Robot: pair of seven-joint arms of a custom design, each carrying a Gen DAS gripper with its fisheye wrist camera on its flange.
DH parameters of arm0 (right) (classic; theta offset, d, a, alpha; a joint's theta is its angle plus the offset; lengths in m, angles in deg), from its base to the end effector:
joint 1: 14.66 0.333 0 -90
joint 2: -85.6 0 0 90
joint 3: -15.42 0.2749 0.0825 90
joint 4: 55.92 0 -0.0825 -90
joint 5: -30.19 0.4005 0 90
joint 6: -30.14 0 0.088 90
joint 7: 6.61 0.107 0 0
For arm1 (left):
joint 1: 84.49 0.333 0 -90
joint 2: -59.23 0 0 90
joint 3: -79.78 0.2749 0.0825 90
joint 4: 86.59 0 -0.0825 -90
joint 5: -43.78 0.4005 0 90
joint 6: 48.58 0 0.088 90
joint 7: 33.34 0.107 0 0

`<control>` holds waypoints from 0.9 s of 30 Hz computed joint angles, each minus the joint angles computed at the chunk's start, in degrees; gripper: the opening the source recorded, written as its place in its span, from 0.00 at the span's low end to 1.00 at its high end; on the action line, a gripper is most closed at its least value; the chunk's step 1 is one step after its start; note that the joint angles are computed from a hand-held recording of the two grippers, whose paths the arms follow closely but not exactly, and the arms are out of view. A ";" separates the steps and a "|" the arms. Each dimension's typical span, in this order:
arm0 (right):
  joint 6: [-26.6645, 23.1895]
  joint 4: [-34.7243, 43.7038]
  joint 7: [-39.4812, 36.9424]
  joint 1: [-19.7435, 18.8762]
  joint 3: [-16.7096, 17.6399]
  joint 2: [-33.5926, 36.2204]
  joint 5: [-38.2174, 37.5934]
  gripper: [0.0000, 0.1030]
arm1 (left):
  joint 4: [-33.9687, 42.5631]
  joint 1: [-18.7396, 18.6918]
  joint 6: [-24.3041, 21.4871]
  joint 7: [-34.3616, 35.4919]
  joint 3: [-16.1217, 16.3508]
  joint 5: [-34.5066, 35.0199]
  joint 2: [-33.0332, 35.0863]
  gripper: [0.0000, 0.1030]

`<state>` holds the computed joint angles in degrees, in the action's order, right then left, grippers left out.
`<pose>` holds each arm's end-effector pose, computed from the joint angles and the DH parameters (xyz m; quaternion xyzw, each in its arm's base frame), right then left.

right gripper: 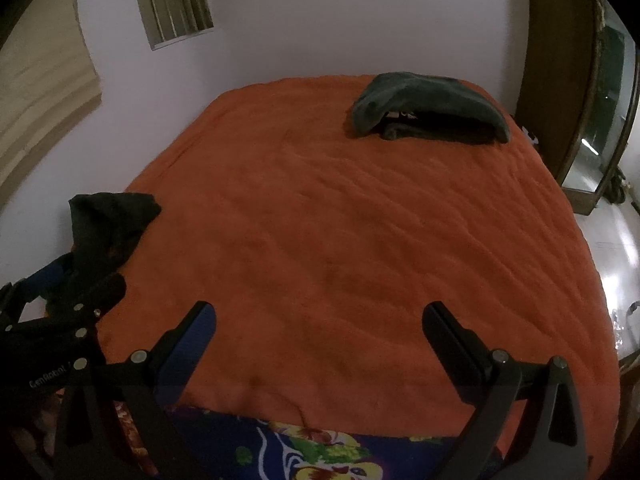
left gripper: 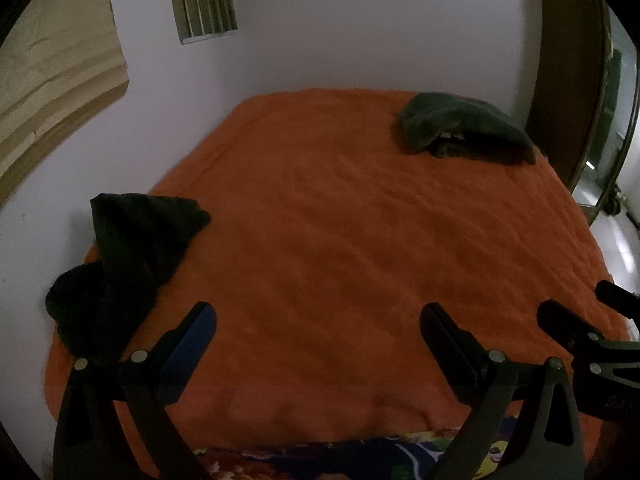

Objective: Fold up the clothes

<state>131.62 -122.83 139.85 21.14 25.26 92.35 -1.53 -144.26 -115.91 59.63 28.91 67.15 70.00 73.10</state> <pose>0.4579 0.3896 0.7471 -0.5853 0.7308 -0.2379 0.2583 0.4933 -0.3949 0.7604 -0.5670 0.7363 -0.2721 0.2497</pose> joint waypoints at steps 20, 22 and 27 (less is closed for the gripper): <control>-1.24 0.58 -0.68 -0.21 0.16 -0.02 0.46 1.00 | 8.25 0.57 -3.87 5.16 1.42 -4.26 4.30 0.99; -1.97 1.97 -1.29 -0.11 0.04 0.49 0.60 1.00 | 8.17 0.83 -3.73 5.18 1.64 -5.03 4.28 0.99; -2.92 4.33 -1.67 0.25 -0.46 1.83 0.77 1.00 | 11.58 0.68 -5.18 5.29 2.07 -5.66 6.51 0.99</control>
